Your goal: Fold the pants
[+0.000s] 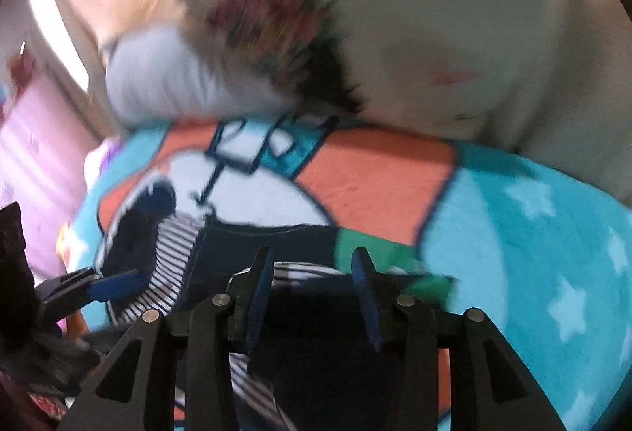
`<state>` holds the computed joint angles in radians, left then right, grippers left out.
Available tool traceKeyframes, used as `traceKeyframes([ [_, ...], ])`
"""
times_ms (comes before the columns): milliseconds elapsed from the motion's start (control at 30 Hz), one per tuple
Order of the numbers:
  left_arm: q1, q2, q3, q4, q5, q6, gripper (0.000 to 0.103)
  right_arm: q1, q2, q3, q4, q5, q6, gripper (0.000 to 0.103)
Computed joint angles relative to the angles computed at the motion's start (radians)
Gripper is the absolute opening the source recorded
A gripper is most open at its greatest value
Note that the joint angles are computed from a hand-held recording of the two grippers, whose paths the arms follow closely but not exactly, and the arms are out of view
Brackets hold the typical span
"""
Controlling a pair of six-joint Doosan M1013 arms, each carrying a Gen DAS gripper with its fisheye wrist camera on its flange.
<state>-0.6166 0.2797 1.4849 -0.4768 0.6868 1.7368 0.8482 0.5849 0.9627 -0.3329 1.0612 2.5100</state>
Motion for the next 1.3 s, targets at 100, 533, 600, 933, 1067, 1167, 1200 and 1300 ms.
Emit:
traceKeyframes([
  [100,0.018,0.016,0.008,-0.063,0.024,0.026,0.051,-0.009,0.052,-0.079,0.018,0.074,-0.098,0.044],
  [533,0.033,0.014,0.016,-0.136,0.021,0.073,0.051,-0.01,0.161,-0.246,0.018,0.259,-0.268,0.002],
  [600,0.033,0.015,0.013,-0.132,0.024,0.07,0.051,-0.008,0.174,-0.267,-0.013,0.278,-0.253,0.001],
  [933,0.033,0.015,0.008,-0.129,0.028,0.06,0.051,-0.024,0.167,-0.268,-0.035,0.245,-0.133,0.001],
  [1067,0.029,0.015,0.005,-0.112,0.024,0.042,0.051,-0.013,0.152,-0.272,0.047,0.22,-0.212,0.001],
  [1167,0.027,0.013,0.006,-0.101,0.021,0.036,0.051,-0.015,0.21,-0.352,0.103,0.335,-0.251,0.001],
  [1200,0.027,0.013,0.007,-0.104,0.02,0.04,0.051,-0.019,0.224,-0.351,0.084,0.359,-0.235,0.001],
  [1300,0.031,0.014,0.005,-0.114,0.03,0.046,0.051,-0.049,0.192,-0.292,0.112,0.276,-0.1,0.0],
])
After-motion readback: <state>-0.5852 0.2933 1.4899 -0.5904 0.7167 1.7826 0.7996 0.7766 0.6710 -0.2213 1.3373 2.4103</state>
